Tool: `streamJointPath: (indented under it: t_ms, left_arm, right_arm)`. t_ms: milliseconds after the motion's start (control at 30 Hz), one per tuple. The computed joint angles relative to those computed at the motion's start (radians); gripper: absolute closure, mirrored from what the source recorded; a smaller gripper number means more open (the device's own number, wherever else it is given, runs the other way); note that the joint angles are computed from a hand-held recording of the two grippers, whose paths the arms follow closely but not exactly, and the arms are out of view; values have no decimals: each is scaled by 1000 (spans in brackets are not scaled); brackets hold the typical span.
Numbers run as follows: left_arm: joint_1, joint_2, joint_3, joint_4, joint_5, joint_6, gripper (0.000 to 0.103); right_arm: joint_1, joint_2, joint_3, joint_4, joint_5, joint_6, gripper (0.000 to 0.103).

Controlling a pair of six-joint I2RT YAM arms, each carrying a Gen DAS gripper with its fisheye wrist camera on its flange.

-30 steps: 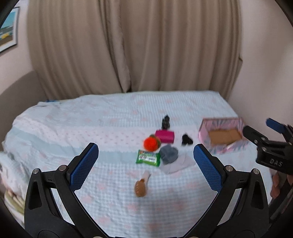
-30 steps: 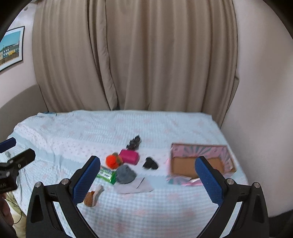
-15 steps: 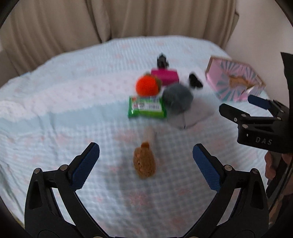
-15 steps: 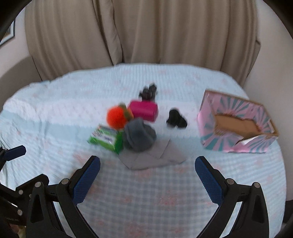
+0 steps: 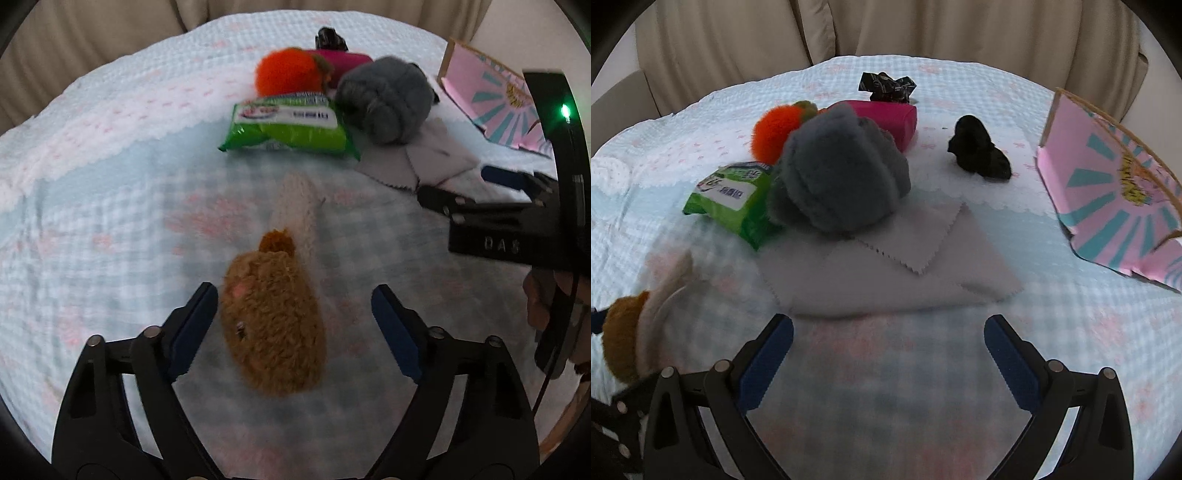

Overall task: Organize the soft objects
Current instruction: 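Grasp the brown plush toy with the left tool while the right tool grasps the white cloth, then carry the plush toy and white cloth into the pink box with both tools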

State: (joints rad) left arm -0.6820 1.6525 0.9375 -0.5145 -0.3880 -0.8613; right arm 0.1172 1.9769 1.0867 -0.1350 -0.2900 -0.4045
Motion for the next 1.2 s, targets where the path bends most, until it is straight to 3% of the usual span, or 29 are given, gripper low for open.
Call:
streamJointPath:
  t_ms: [133,200,267,333,500,667,700,967,1200]
  left_arm:
    - [9,52,23,16,-15,8,31]
    - [13,67,38,14,-25,18,42]
    - [24,76,51,10,-29,28,61]
    - [43,76,52,18,-18,34,68]
    - [61,71,50,32,2,42,72]
    - [71,56,42,38,13,34,72]
    - [71,51,41,37,12,30,72]
    - [71,29,85,2,0,32,72]
    - [75,-12,233,-135,-24,53,72]
  right_arm:
    - [18,58,59,17,-5,19,0]
    - [32,81,87,22,-4,32,0]
    - [41,100,115,19,-10,32,11]
    - [50,115,140,10,-14,34,22]
    - [54,111,140,21,-16,50,48]
    - [46,93,135,20,7,60,88]
    - [43,89,134,20,13,61,90]
    - [6,23,124,-32,-7,73,95]
    - [-51,-93,197,-218,-42,99,95]
